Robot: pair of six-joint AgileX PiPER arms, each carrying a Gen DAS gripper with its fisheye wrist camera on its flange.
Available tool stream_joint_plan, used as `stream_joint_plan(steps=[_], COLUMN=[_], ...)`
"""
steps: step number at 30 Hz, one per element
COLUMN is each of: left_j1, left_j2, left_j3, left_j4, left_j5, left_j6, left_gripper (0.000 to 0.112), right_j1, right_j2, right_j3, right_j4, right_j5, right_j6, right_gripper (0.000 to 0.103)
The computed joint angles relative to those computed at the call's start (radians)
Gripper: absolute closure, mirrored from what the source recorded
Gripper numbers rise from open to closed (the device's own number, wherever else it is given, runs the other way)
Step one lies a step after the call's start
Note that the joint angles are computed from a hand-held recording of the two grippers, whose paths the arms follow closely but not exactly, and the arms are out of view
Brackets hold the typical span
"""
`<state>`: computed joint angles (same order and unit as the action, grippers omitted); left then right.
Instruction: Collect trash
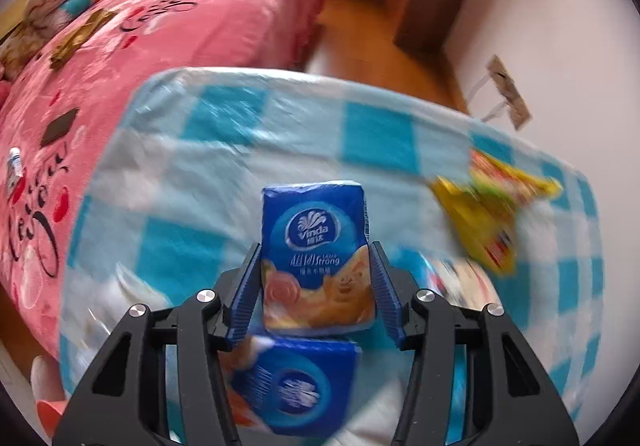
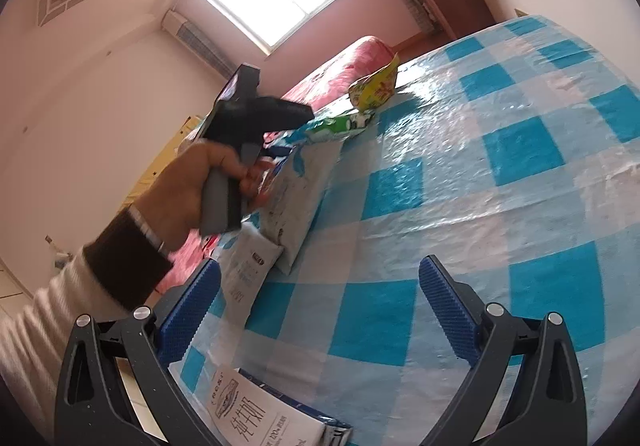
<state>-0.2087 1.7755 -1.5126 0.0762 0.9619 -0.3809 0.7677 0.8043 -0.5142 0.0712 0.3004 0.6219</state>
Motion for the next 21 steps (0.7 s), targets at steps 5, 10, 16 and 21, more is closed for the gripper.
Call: stream_joint_plan(steps=[5, 10, 16, 21], left_j1=[-0.067, -0.162, -0.242, -0.349], left_j2=[-0.134, -0.263, -0.396, -0.583], left_j3=[0.177, 0.326, 0.428, 0.473], left_j4=[-0.096, -0.220, -0.287, -0.018], left_j5=[-0.067, -0.093, -0.104, -0.050], left_j6=[0.037, 0.098, 0.134, -0.081], left_gripper=[0.063, 0.063, 0.063, 0.047], right_j1=[-0.042, -0.129, -0.279, -0.310], right_j2=[-0.039, -0.088, -0.119, -0.084], right_j3=[0.010, 0.027, 0.041, 0.038], right_j4=[-0.005, 0.075, 0.362, 0.500], right_j5=[0.015, 0.037, 0.087, 0.112], right_j6=[0.007, -0.065, -0.374, -0.548], right_gripper=[0.005, 0.005, 0.005, 0.005])
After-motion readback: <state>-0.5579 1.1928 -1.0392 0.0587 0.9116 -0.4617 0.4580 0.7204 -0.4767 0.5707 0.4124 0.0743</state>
